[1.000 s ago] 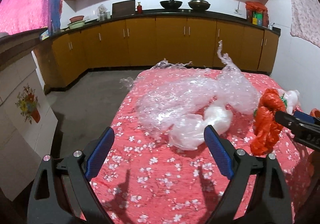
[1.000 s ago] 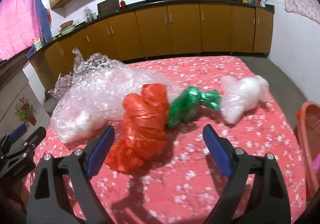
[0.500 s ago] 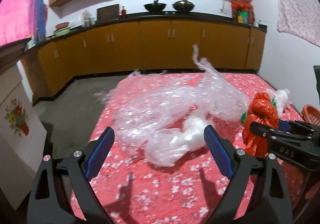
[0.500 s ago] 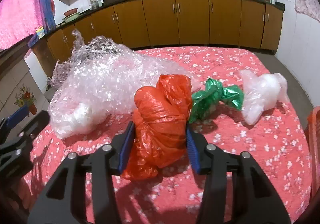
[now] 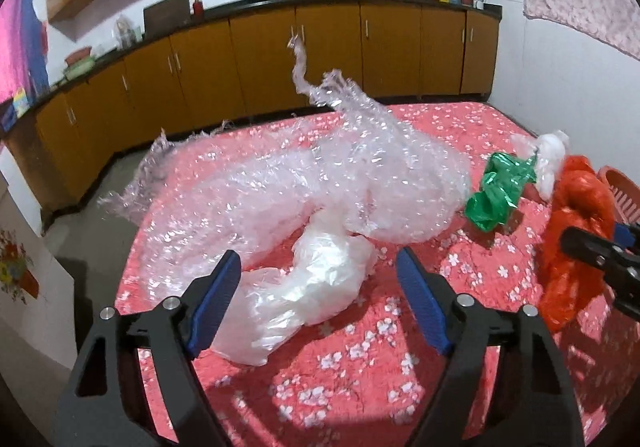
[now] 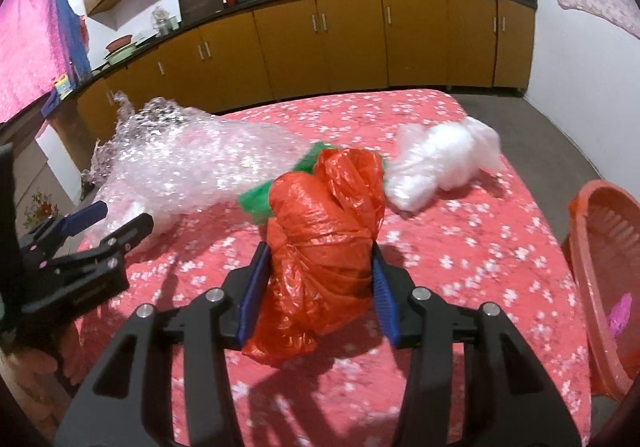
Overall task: Collect trash
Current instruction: 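Grasp the clear plastic bag with the left tool, then carry the clear bag to the basket with the left tool while the right tool carries the red bag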
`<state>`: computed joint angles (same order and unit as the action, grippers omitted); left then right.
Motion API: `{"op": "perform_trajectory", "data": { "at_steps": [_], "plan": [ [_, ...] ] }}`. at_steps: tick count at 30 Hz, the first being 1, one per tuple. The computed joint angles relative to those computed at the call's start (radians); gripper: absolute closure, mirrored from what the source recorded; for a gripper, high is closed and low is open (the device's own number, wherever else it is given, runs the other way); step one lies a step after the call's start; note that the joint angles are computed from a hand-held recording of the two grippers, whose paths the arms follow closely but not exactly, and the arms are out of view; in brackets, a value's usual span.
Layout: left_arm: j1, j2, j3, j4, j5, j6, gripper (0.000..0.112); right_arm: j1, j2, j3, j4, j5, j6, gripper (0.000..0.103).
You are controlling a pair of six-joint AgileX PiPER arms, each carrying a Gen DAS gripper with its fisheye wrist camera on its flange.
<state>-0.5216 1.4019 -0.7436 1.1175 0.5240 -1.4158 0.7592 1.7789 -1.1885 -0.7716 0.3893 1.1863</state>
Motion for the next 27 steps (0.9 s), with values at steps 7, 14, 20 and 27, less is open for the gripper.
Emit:
{"op": "perform_trajectory", "data": {
  "at_steps": [7, 14, 20, 27],
  "plan": [
    [0.051, 0.066, -0.073, -0.195, -0.042, 0.199, 0.046, -0.027, -0.024, 0.046, -0.022, -0.006, 0.034, 0.056],
    [0.065, 0.053, -0.067, -0.285, -0.065, 0.265, 0.068, -0.053, -0.043, 0.083, -0.038, -0.013, 0.062, 0.056],
    [0.051, -0.008, -0.022, -0.299, -0.087, 0.247, 0.074, -0.070, -0.071, 0.115, -0.069, -0.024, 0.092, 0.056],
    [-0.003, -0.107, 0.048, -0.299, -0.060, 0.198, 0.076, -0.077, -0.122, 0.155, -0.082, -0.017, 0.111, 0.056]
  ]
}}
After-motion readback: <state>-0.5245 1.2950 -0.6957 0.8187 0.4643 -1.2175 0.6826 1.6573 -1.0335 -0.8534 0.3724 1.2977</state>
